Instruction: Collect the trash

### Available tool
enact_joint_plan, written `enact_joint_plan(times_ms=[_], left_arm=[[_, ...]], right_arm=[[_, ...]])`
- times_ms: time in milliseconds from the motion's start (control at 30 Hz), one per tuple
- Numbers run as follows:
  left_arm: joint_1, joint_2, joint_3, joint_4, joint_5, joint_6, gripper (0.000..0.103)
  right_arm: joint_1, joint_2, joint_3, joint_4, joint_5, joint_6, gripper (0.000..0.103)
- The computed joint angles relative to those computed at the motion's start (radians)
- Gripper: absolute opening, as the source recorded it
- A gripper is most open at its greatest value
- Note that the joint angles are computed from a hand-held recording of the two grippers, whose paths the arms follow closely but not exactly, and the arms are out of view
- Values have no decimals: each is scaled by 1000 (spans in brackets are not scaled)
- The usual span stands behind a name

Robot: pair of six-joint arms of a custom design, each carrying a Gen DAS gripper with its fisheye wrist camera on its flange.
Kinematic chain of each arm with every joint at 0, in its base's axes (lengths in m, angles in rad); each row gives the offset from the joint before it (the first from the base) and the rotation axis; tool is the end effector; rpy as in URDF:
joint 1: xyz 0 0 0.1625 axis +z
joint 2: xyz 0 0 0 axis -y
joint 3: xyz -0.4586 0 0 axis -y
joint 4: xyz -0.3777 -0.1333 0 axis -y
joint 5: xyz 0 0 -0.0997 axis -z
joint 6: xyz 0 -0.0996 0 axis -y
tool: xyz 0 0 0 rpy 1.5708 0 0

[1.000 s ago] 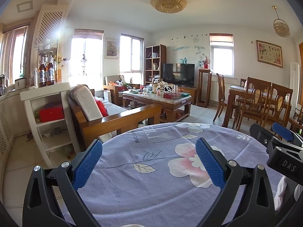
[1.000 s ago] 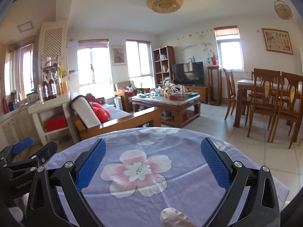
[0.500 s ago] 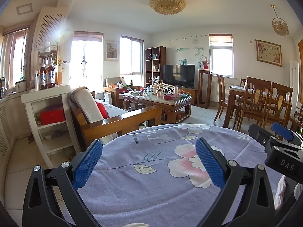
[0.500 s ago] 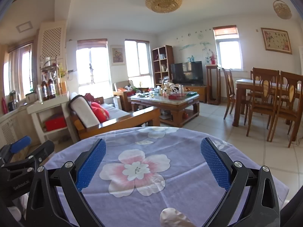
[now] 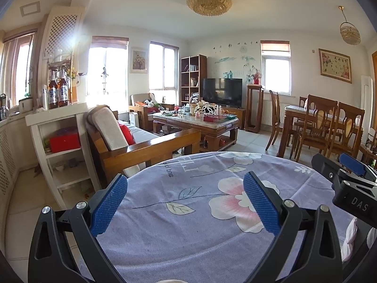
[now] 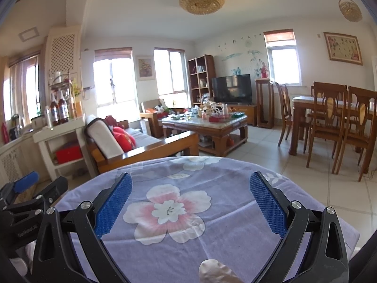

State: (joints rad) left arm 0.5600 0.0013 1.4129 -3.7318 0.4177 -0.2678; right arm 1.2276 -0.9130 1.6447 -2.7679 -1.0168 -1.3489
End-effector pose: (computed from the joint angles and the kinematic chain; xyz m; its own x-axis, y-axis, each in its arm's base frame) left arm -0.3580 -0.4892 -0.1138 -0.4640 -0.7527 -0.4671 0.5174 0.1977 -0.8326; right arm -0.0568 -0.7108 0.2421 -0.4871 -0.8068 0.3343 -0.7925 0.2475 -0.5574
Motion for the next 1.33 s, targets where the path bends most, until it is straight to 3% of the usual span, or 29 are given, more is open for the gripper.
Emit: enact_joint_plan(times_ms=[767, 1000, 1333], left_arm=[[1, 5, -16, 9, -7, 20, 98], [-10, 1, 10, 84, 21, -74, 98], [-5, 10, -14, 44, 18, -31, 98]], right_arm=[[1, 0, -1, -1, -3, 5, 98], [3, -2, 2, -3, -8, 6, 98], [5, -3, 2, -7, -12, 14, 98]])
